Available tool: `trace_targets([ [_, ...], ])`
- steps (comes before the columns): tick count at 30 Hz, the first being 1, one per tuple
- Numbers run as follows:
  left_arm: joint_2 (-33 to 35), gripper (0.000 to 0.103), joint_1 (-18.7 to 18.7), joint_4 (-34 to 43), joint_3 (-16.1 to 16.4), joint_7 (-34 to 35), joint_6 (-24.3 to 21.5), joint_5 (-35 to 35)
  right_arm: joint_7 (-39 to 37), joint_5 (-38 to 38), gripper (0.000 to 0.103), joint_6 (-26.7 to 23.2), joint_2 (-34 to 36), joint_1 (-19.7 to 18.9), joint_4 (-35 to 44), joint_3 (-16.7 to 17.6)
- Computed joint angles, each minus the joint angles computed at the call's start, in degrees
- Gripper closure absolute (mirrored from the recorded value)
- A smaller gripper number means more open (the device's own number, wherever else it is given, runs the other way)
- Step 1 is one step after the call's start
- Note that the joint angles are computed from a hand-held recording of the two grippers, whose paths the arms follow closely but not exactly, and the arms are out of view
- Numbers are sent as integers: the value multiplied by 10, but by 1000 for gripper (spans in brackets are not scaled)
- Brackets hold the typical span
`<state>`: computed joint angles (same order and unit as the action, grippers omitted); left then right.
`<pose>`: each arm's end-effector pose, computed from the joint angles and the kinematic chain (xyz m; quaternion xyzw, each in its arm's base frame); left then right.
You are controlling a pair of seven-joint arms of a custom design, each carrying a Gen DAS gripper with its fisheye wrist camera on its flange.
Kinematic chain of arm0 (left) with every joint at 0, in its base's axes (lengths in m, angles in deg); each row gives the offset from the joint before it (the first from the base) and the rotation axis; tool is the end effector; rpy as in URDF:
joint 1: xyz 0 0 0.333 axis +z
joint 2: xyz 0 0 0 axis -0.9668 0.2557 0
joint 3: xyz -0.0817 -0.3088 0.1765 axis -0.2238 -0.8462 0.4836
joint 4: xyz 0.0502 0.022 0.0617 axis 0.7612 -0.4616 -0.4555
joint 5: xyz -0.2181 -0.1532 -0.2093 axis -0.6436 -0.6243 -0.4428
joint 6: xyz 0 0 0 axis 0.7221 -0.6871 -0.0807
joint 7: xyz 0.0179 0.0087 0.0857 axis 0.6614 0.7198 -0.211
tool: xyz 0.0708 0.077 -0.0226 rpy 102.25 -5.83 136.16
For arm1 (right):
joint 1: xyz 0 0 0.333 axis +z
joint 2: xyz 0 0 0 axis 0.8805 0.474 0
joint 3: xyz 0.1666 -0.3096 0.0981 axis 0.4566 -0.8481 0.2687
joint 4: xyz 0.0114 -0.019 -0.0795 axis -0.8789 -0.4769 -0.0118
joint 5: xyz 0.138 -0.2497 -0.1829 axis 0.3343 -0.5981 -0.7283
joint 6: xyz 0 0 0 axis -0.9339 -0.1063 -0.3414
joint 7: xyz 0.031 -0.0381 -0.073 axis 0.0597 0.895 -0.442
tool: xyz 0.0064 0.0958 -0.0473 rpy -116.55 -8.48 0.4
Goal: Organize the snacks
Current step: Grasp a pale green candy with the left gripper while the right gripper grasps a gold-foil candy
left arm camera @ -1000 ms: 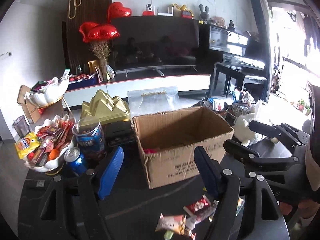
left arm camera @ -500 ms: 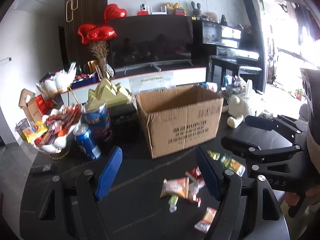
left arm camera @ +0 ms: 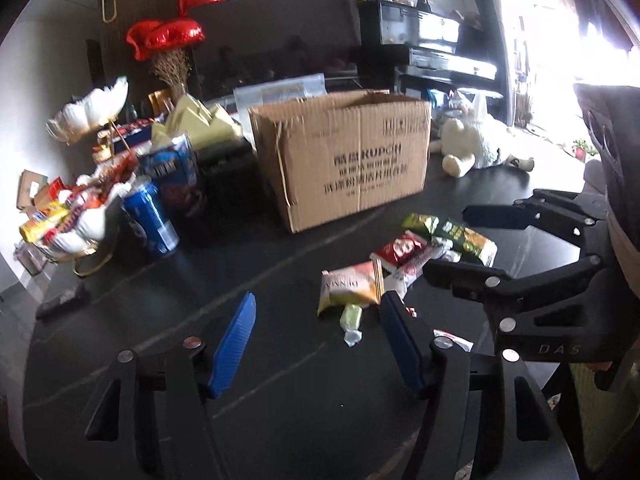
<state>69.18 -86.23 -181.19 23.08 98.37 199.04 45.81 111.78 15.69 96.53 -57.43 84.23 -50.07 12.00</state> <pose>0.5149 -0.2235 0.4894 -0.6408 0.6451 -0.2699 0.3170 0.5425 0.2960 0.4847 -0.8444 0.3470 -0.1743 0.3690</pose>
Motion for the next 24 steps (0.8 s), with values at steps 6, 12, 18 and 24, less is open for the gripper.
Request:
trace_targets([
  [6,43,53,16,3,1,68,62,-69,-33,25,52,-44,34,-19,26,15],
  [12,74,60,23,4,3,150,101,-148,-8,-6,62,-87,58,-4,41,-10],
  [18,96,67,24,7,5,217,114,-212,-6,-19,66,-100,75,-4,54,-12],
  [24,113,70,18,19,13,251,120,-247,8,-32,69,-125,89,-5,72,-18],
])
